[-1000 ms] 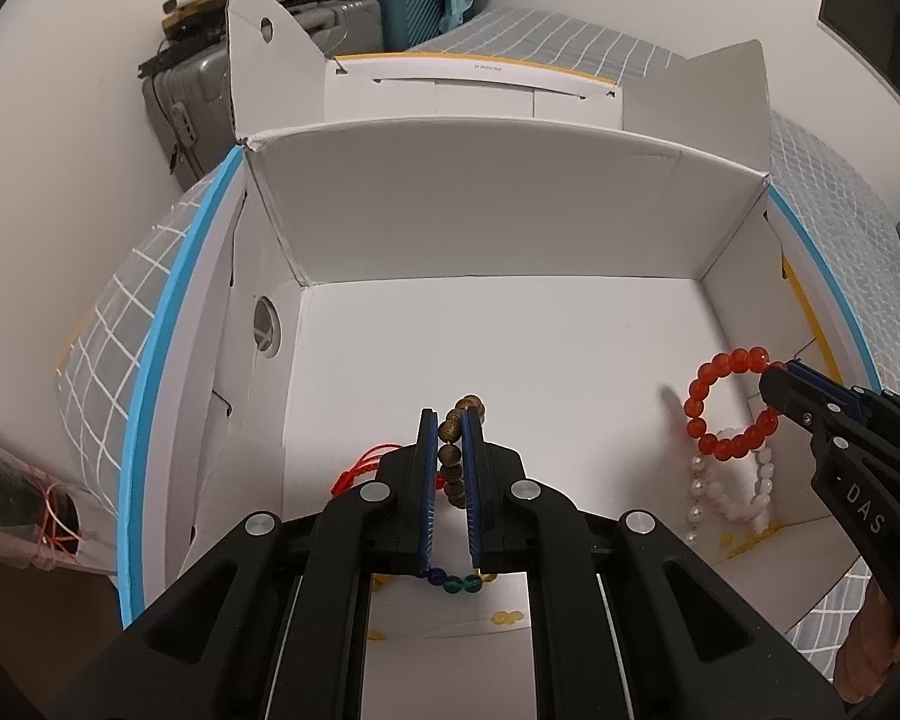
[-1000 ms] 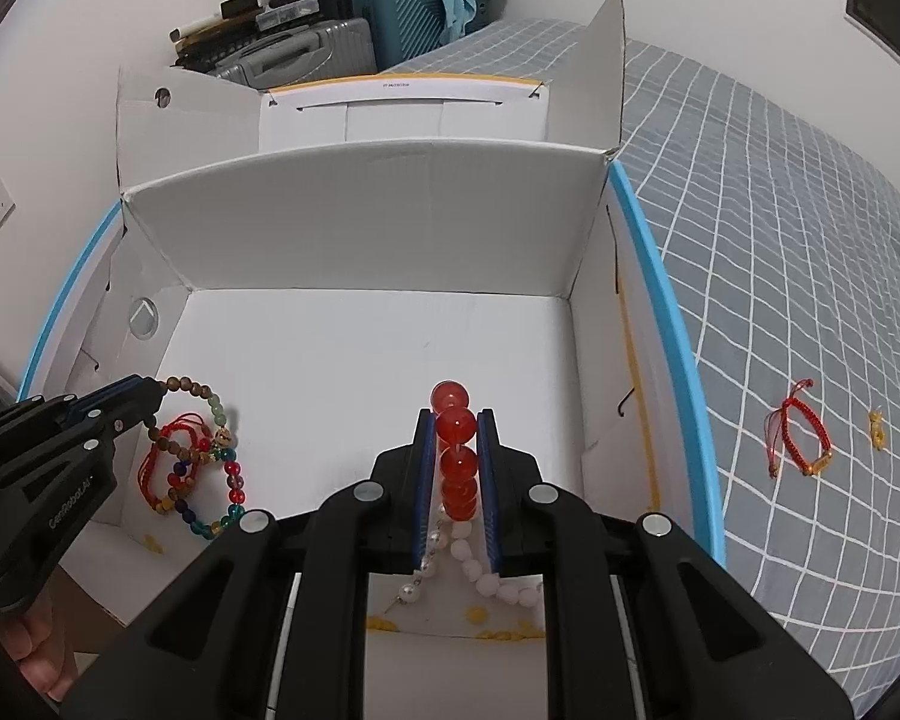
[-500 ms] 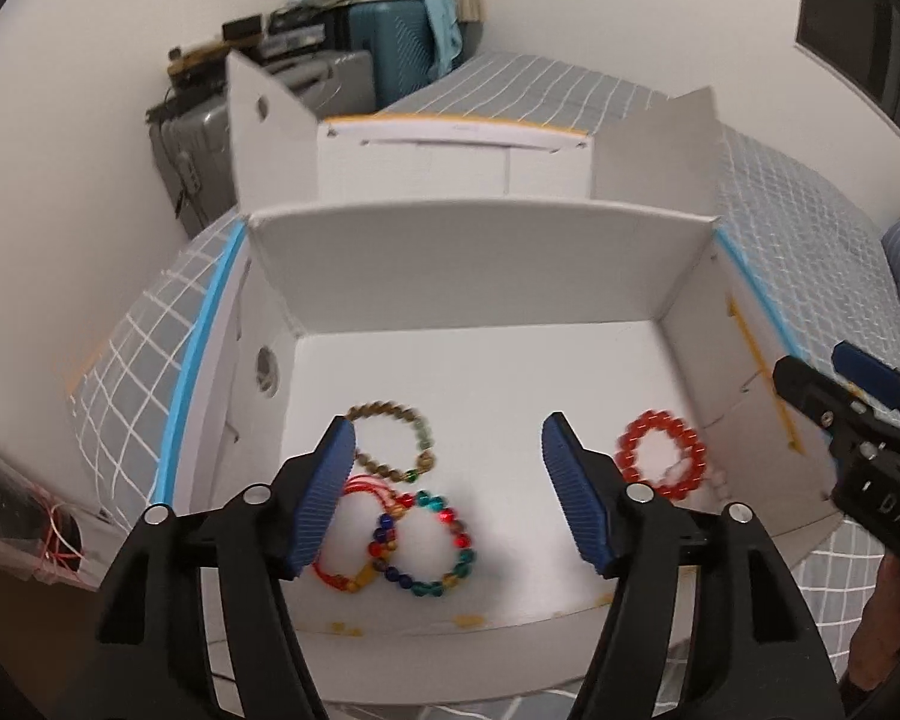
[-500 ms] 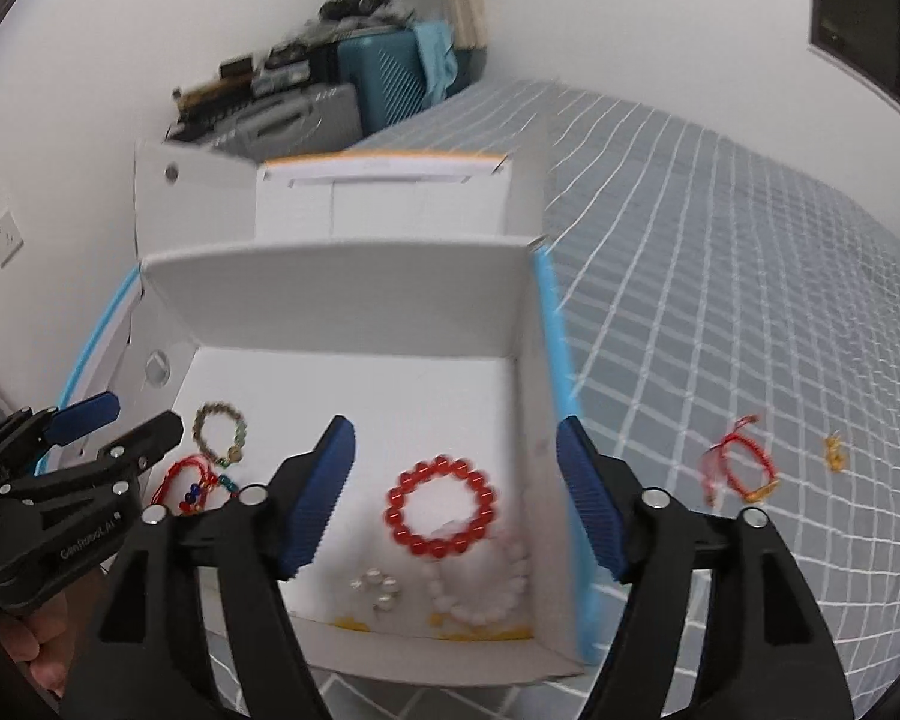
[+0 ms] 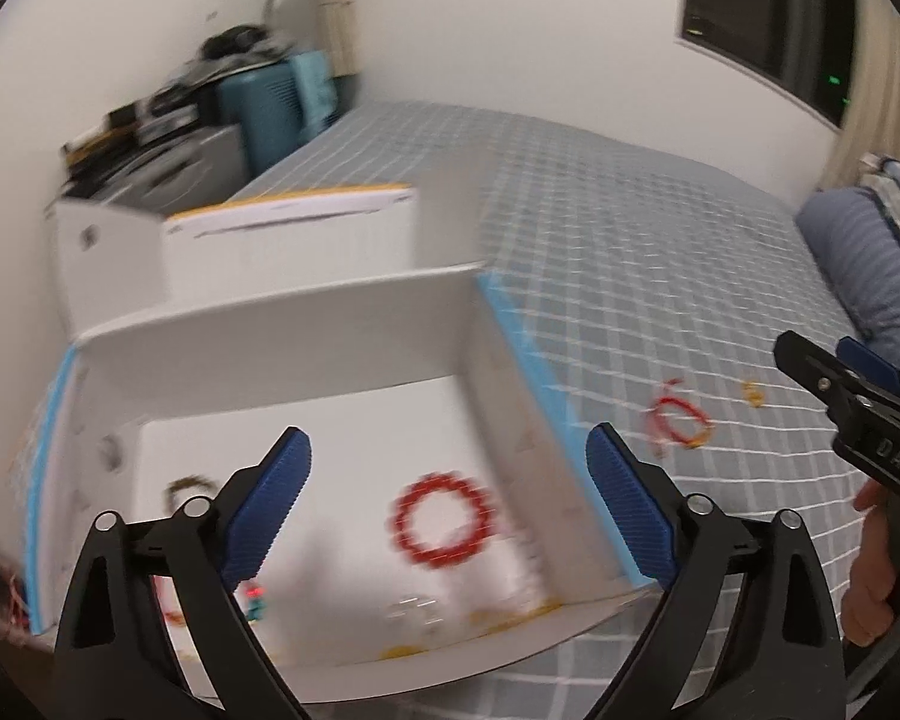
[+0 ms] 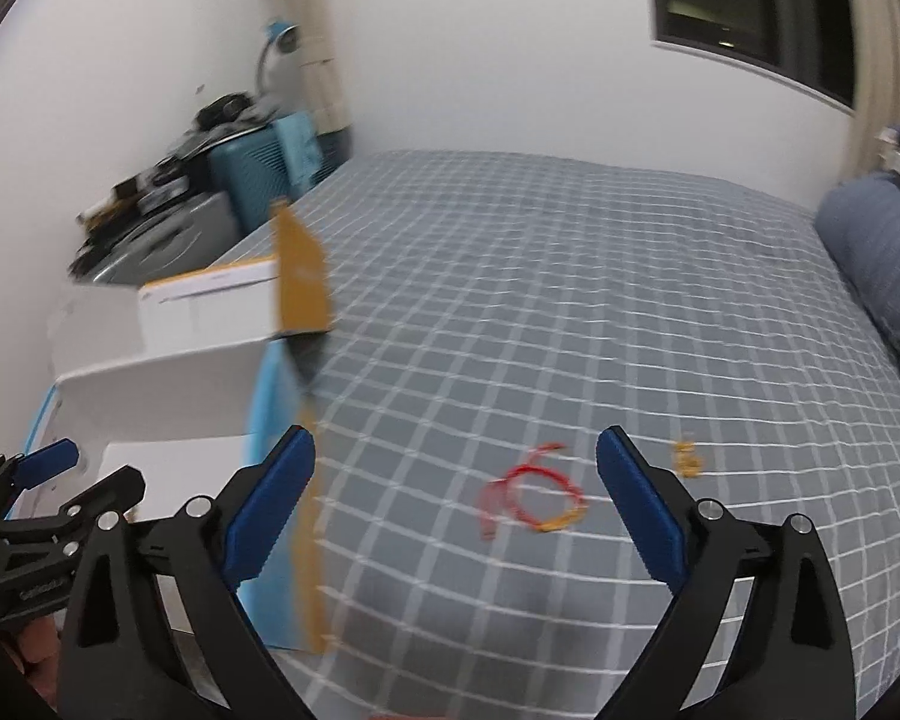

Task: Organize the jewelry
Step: 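Withdraw both open tools from the box toward the bed, then grasp the red cord bracelet with the left tool while the right tool grasps the amber bead cluster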

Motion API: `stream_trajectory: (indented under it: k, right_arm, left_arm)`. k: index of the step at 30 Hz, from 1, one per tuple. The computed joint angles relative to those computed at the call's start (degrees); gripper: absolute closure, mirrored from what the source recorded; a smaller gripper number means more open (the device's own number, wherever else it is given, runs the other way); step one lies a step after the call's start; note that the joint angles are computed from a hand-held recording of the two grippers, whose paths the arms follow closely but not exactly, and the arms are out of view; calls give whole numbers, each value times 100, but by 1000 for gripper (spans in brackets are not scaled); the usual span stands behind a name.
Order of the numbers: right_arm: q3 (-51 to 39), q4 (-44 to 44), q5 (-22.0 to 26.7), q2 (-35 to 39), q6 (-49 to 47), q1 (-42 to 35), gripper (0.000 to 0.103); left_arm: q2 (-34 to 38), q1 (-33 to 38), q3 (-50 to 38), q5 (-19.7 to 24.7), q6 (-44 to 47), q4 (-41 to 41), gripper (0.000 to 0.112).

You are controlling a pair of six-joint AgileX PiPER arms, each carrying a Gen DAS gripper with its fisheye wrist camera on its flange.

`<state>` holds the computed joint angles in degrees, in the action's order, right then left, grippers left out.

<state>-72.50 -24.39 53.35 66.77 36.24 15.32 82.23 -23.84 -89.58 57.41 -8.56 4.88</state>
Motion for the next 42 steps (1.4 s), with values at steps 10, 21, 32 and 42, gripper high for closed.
stream_trajectory:
  k: [10,21,32,42]
  right_arm:
    - [851,1604,-772,-282,-2233,-2607,12]
    - [1204,2112,-1642,692,-3519,-3857,12]
    - [902,2536,-2204,1947,-3695,-3997,17]
    - [1236,3238,-2653,2286,-4401,-4126,40]
  left_arm:
    - [1146,-1898,-701,-281,-1180,770,15]
    - [2662,-2285,-1377,-695,-1492,1154,15]
    - [4528,-1973,-3410,-130,-1141,567,15]
    - [4460,-1910,-2718,-881,-1071,429,17]
